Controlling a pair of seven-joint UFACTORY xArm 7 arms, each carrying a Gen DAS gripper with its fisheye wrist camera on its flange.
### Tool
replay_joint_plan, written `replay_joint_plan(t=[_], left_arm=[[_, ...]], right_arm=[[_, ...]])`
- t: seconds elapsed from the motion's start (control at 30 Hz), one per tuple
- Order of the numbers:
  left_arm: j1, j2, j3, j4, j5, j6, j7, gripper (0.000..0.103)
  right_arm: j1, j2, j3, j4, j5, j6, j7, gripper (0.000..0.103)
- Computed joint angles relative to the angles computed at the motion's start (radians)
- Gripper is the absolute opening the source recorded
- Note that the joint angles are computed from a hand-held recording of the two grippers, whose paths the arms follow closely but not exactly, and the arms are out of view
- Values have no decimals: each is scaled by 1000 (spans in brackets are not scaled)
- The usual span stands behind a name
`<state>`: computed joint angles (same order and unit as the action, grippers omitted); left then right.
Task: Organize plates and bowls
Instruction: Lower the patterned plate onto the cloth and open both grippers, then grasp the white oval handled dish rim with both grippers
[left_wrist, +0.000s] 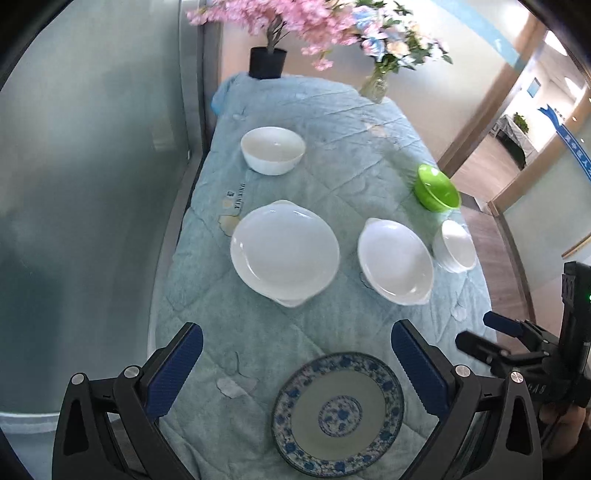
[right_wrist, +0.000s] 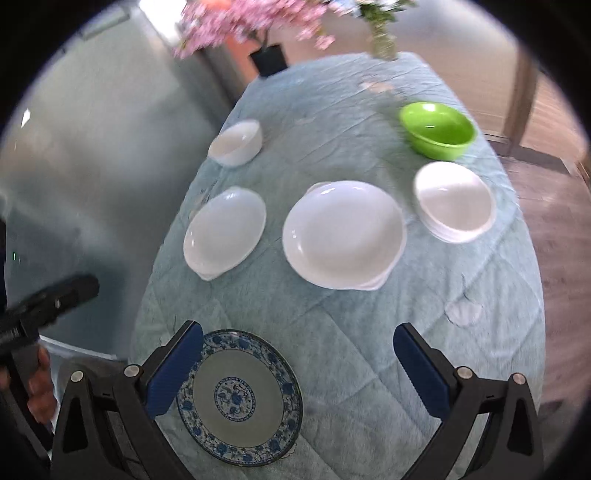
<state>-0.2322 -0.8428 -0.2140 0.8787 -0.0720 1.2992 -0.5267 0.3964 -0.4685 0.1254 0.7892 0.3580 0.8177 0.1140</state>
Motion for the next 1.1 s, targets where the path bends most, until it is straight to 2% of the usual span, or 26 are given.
replay_joint_plan(t=[0.17, 0.37, 0.53, 0.73, 0.87, 0.97, 1.0, 1.03, 1.07, 1.1], left_arm=[[33, 47, 41, 11, 44, -14, 60, 103], [71, 114, 84, -6, 58, -81, 105, 103], [82, 188, 146, -34, 12, -176, 176, 102], [98, 307, 201, -48, -64, -265, 262, 100], [111, 379, 222, -60, -114, -317, 309, 94], [119, 421, 223, -71, -137, -351, 339, 91], [119, 436, 226, -75, -149, -359, 352, 88], [120, 447, 228, -78, -161, -361, 361, 81], [119, 460, 233, -82, -180, -360, 373, 74], [121, 473, 234, -87, -192, -356, 379, 72]], right_arm=[[0, 139, 26, 138, -69, 43, -54, 102], [-19, 322, 35, 340, -99, 82, -77, 102], [-32, 491, 48, 523, -127, 123, -61, 102], [-24, 711, 65, 744, -131, 195, -71, 94], [-19, 806, 67, 809, -128, 213, -49, 86], [-20, 851, 72, 824, -112, 220, -45, 84], [-20, 857, 74, 821, -108, 220, -49, 83], [-20, 863, 76, 817, -106, 221, -52, 82], [-18, 869, 77, 813, -107, 225, -52, 77], [-16, 875, 78, 811, -106, 230, -52, 71]])
